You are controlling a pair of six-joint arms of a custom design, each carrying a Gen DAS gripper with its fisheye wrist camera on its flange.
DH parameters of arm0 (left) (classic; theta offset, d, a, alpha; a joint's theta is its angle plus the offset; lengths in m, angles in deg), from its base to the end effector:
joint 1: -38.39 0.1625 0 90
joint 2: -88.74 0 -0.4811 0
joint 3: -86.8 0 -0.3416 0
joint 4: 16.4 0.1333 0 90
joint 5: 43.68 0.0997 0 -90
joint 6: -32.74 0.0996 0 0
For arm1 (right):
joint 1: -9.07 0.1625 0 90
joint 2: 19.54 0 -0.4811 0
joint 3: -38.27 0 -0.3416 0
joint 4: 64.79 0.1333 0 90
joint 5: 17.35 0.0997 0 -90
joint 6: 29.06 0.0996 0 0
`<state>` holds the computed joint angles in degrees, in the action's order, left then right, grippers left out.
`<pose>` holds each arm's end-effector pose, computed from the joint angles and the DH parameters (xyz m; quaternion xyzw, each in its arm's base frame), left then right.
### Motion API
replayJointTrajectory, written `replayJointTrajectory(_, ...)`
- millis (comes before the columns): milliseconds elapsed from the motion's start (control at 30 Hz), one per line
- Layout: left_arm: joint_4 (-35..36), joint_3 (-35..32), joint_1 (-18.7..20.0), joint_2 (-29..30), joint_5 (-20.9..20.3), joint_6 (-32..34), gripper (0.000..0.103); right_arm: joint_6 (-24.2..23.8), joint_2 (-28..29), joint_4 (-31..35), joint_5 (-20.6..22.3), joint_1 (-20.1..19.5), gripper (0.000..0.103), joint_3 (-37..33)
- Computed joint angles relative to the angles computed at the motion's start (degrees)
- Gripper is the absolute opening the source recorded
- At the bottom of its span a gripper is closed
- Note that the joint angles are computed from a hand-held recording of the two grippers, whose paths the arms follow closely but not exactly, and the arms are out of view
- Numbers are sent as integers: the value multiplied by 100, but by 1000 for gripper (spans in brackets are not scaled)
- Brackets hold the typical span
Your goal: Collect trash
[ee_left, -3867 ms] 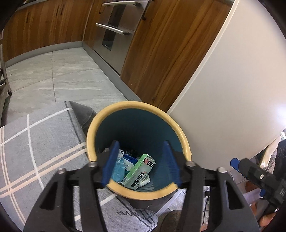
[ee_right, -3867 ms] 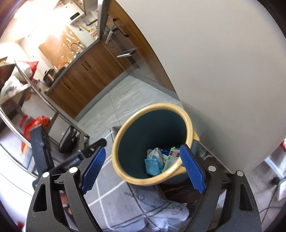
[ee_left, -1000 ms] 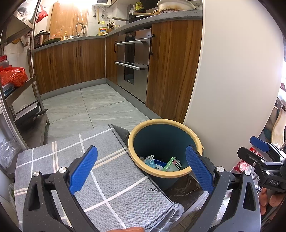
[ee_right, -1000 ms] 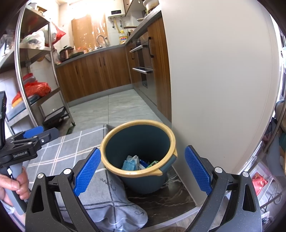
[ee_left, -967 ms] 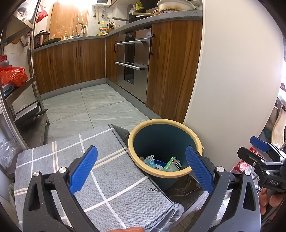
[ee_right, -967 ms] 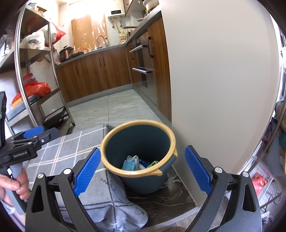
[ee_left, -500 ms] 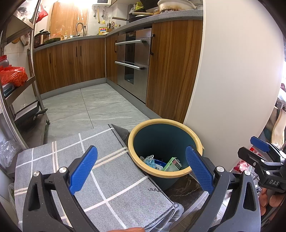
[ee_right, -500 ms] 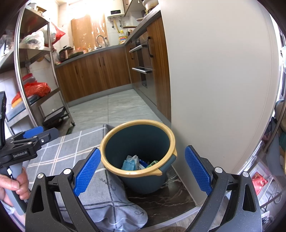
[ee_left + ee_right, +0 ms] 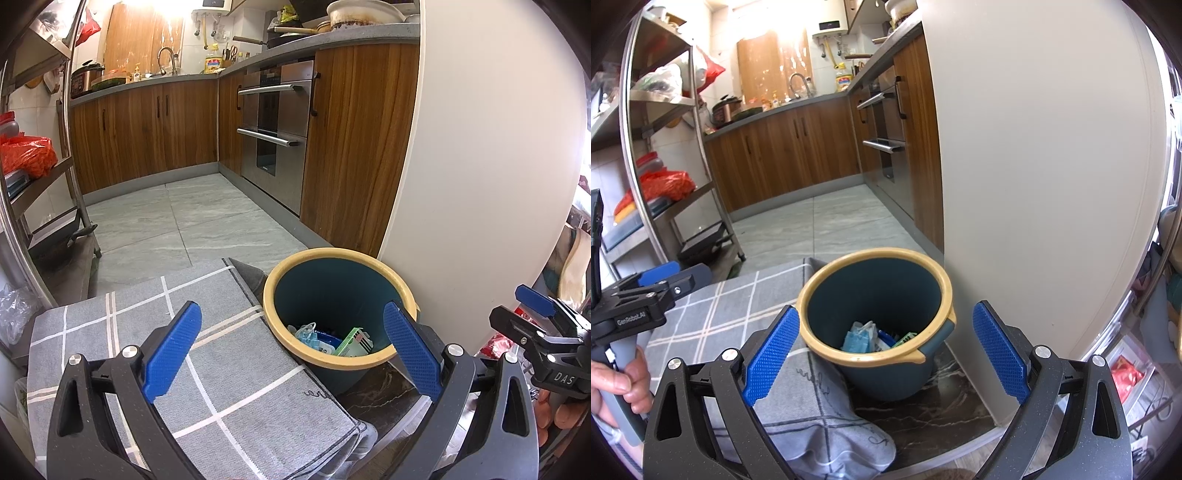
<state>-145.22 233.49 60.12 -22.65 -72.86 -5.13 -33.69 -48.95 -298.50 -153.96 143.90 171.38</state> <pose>-0.1096 -0.2808 0.3707 0.2110 0.8359 -0.4204 0.2828 0.3665 -0.2823 0.0786 0.2381 -0.8405 0.4228 0.2411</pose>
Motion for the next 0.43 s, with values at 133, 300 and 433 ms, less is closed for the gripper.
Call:
replayJointTrajectory(133, 46, -7, -4, 9, -6, -35, 97, -7, 2, -8, -2, 0, 94, 1)
replayJointTrajectory(300, 96, -42, 42, 62, -6, -109, 97, 14, 3, -8, -5, 2, 95, 3)
replayJointTrajectory(433, 111, -54, 52, 60, 0, -114, 97, 10, 2, -7, -4, 2, 95, 5)
